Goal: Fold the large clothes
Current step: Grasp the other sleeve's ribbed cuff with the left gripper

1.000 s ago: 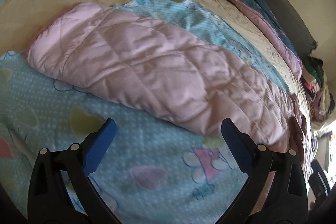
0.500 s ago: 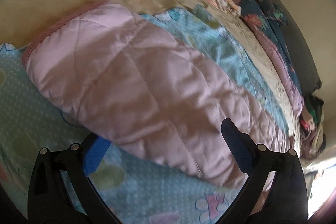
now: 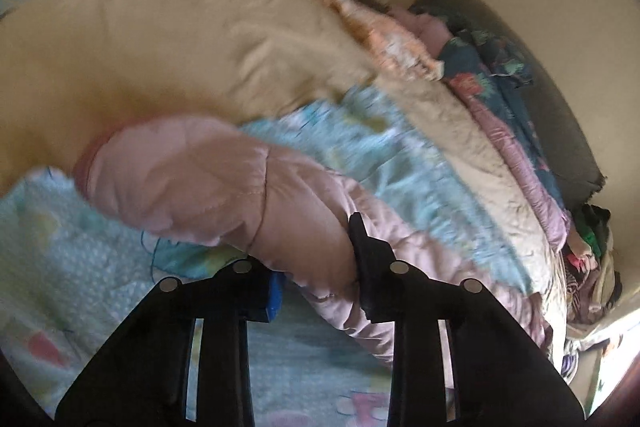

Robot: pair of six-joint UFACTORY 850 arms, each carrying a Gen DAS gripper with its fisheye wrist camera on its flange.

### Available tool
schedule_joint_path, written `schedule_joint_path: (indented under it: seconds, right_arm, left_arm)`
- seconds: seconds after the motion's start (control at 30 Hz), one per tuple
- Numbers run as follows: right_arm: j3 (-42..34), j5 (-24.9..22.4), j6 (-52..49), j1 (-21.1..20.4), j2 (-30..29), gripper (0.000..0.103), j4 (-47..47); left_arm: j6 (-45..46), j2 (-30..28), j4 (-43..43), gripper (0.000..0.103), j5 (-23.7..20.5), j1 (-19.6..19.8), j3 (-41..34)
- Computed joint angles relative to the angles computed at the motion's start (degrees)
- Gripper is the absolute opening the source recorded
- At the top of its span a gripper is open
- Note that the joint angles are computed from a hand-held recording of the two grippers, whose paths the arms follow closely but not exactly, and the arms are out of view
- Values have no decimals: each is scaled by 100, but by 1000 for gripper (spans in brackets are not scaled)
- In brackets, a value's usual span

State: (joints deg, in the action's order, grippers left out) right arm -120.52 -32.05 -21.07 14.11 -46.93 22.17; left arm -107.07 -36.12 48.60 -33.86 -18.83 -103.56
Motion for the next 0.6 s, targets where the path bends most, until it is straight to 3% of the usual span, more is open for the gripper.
schedule_joint_path:
  seconds: [0.4,0.6]
  right_arm:
    - [1153,553,-595,-397,970,98,865]
    - [1682,782,-1103,-629,1427,98,1495]
  left_arm:
    - [1057,-295,501,11,-621,-616,-1631]
    - [1814,-797,350,10,-958,-907,-2810]
